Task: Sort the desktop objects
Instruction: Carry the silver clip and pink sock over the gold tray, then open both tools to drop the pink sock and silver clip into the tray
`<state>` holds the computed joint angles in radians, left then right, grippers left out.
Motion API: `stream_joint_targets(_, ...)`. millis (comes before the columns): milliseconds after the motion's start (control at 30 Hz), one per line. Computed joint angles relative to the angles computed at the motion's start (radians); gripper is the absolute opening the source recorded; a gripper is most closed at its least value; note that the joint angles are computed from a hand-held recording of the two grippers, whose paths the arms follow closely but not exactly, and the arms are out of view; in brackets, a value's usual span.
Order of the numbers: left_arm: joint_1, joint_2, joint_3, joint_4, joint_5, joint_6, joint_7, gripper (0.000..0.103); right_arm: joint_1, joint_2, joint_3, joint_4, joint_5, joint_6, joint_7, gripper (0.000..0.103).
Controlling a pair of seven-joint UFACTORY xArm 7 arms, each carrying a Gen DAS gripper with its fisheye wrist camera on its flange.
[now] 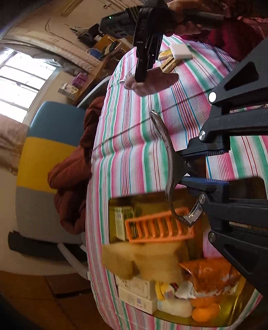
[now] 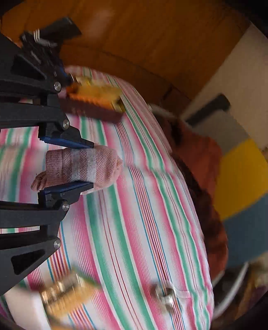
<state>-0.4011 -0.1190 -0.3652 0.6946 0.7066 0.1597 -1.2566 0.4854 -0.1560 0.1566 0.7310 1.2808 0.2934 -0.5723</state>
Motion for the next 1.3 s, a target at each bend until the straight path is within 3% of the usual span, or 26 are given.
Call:
stream_joint_targets(100, 0.013, -0.039, 0.018, -0.062, -0.027, -0.019, 0.02, 0.016, 0.05, 0.079, 0.04, 0.107, 0.131, 0.047, -0.082, 0.031)
stream_joint_targets(200, 0.047, -0.064, 0.012, -0.107, -0.05, -0.033, 0.032, 0.016, 0.071, 0.187, 0.096, 0.233, 0.128, 0.046, -0.062, 0.031)
stream_joint_targets(333, 0.07, -0.069, 0.027, -0.149, -0.151, -0.063, 0.066, 0.016, 0.091, 0.33, 0.151, 0.392, 0.011, 0.009, 0.045, 0.031)
stream_joint_targets(433, 0.103, -0.056, 0.011, -0.146, -0.198, -0.071, 0.076, 0.016, 0.108, 0.43, 0.171, 0.5, -0.138, -0.019, 0.175, 0.031)
stream_joint_targets(500, 0.068, -0.028, 0.045, -0.129, -0.273, -0.062, 0.145, 0.018, 0.138, 0.497, 0.153, 0.568, -0.271, -0.037, 0.299, 0.033)
stream_joint_targets(533, 0.085, -0.026, 0.034, -0.126, -0.27, -0.067, 0.125, 0.02, 0.146, 0.52, 0.146, 0.59, -0.314, -0.038, 0.345, 0.037)
stream_joint_targets(567, 0.107, -0.03, 0.018, -0.125, -0.251, -0.07, 0.09, 0.029, 0.158, 0.543, 0.131, 0.613, -0.366, -0.039, 0.402, 0.04)
stream_joint_targets(600, 0.117, -0.039, 0.011, -0.13, -0.244, -0.075, 0.072, 0.036, 0.173, 0.565, 0.114, 0.634, -0.415, -0.043, 0.456, 0.051)
stream_joint_targets(667, 0.122, -0.069, 0.01, -0.16, -0.254, -0.108, 0.07, 0.04, 0.194, 0.57, 0.087, 0.633, -0.497, -0.058, 0.536, 0.056)
stream_joint_targets(767, 0.188, -0.126, -0.051, -0.201, -0.255, -0.128, 0.037, 0.042, 0.125, 0.554, 0.173, 0.592, -0.469, -0.112, 0.481, 0.056)
stream_joint_targets(867, 0.304, -0.158, -0.16, -0.229, -0.255, -0.169, -0.016, 0.042, 0.06, 0.513, 0.244, 0.524, -0.451, -0.16, 0.453, 0.056)
stream_joint_targets(967, 0.309, -0.145, -0.171, -0.218, -0.283, -0.134, 0.013, 0.042, 0.033, 0.475, 0.274, 0.463, -0.486, -0.189, 0.48, 0.056)
stream_joint_targets(1067, 0.323, -0.144, -0.195, -0.216, -0.274, -0.115, 0.002, 0.042, 0.001, 0.441, 0.316, 0.415, -0.524, -0.17, 0.487, 0.039)
stream_joint_targets(1167, 0.41, -0.185, -0.28, -0.232, -0.222, -0.115, -0.09, 0.042, -0.007, 0.436, 0.355, 0.401, -0.534, -0.129, 0.451, 0.036)
stream_joint_targets(1300, 0.426, -0.261, -0.285, -0.276, -0.253, -0.119, -0.134, 0.042, 0.103, 0.51, 0.267, 0.465, -0.712, -0.035, 0.59, 0.035)
